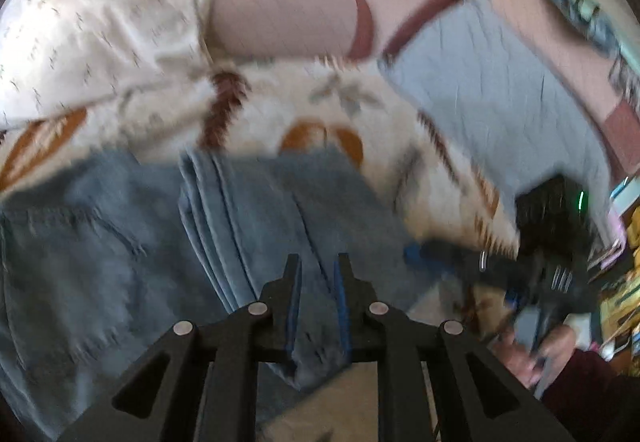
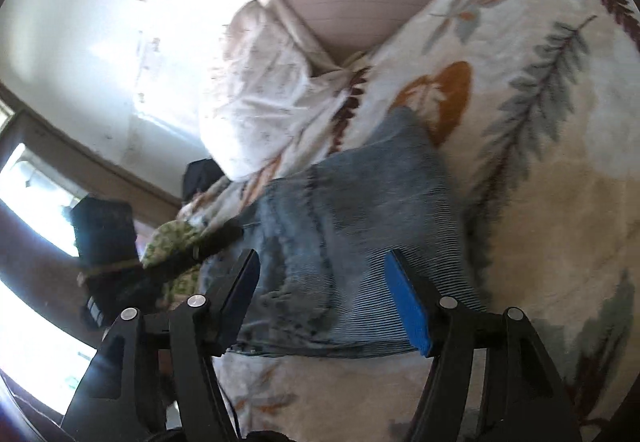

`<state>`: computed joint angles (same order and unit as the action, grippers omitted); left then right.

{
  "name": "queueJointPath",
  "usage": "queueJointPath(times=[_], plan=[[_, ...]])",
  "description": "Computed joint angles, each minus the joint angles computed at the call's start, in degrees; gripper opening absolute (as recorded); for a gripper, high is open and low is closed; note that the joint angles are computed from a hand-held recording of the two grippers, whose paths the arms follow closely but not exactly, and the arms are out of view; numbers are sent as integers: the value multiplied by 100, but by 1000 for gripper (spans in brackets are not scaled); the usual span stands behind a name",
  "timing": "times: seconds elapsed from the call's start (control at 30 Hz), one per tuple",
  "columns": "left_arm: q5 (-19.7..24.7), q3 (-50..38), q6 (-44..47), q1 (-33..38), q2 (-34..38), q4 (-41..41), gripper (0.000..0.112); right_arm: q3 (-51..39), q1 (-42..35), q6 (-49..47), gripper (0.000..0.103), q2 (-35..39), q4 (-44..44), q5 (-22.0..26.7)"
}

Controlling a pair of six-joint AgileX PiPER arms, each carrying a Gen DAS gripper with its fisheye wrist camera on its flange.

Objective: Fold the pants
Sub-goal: 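Lay the hem onto the waistband and open both grippers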

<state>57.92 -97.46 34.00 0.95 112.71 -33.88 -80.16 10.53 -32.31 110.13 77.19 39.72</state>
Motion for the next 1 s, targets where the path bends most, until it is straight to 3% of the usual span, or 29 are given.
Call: queueJointPath(times=[0.13,0.23,0.37,0.47,0.63,0.67,0.7,0.73,0.8,0.87,1.0], plan=[[-253,709,-223,-228,-232,616,19,-104,-68,347,64,176,-196,103],[-301,1166,-27,-157,-429,506,18,-460,-122,1151,61,569,-763,785],[-374,1337,-98,-215,-673,625,18,-150,-232,1043,58,358,-533,947],[-589,1665,41,-73,-1168,265,18,382,-373,753,60,-244,-471,841],[-911,2699,1272,603,-2768,-815,20,2336,-1283,-1186,63,-2292,838,794],[-843,2891,1598,872,-3090,-1089,24,2708,-1623,-1454,63,-2761,1050,928],[-777,3050,1880,1143,-3351,-1317,41,2875,-1811,-1493,64,-3002,1141,1012],[-835,3273,2126,1453,-3687,-1471,70,3047,-2069,-1431,65,-3294,1175,1149],[-1282,3710,2529,2003,-4236,-1748,95,3177,-2246,-1333,66,-3631,1222,1162],[-1484,3965,3024,2674,-4501,-2120,95,2948,-1944,-726,66,-3715,790,806],[-2194,3987,2526,3490,-4408,-1337,97,2238,-533,-50,66,-3205,175,-111]])
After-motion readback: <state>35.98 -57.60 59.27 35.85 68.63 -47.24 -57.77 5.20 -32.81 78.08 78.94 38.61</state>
